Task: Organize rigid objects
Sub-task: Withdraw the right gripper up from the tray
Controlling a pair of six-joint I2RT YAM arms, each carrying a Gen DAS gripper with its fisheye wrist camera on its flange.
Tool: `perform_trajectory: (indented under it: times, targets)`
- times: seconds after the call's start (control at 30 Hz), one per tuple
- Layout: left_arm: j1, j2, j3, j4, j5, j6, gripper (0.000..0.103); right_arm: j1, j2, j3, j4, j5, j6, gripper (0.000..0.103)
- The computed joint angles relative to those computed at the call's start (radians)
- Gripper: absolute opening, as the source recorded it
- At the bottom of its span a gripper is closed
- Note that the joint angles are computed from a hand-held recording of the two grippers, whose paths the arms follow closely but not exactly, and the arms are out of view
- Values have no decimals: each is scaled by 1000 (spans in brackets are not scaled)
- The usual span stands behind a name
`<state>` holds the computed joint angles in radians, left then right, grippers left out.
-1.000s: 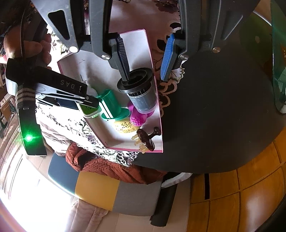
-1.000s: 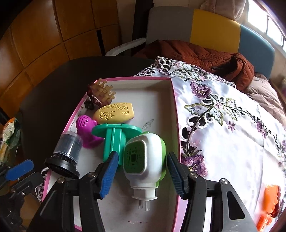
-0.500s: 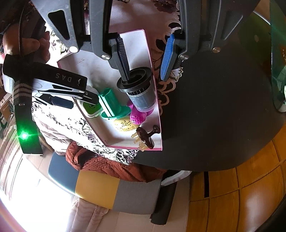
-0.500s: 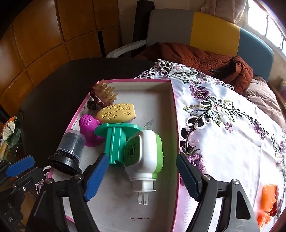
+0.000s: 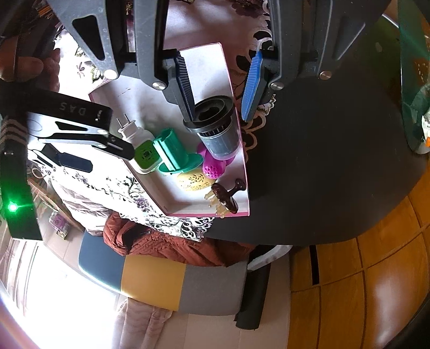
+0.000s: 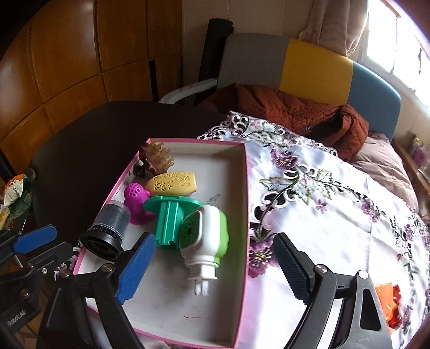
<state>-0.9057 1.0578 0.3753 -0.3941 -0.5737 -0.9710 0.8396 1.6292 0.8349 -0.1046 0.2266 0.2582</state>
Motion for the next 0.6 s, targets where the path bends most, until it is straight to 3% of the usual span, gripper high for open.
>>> perform_trajectory:
  times: [0.37,0.6]
  targets:
    - [-66,46,52,-9,-44,20,36,-96,-182,-117,-31,14,-42,91]
    - [-96,117,100,29,-35,69,36,-290,-313,-194,-65,-38,-89,92]
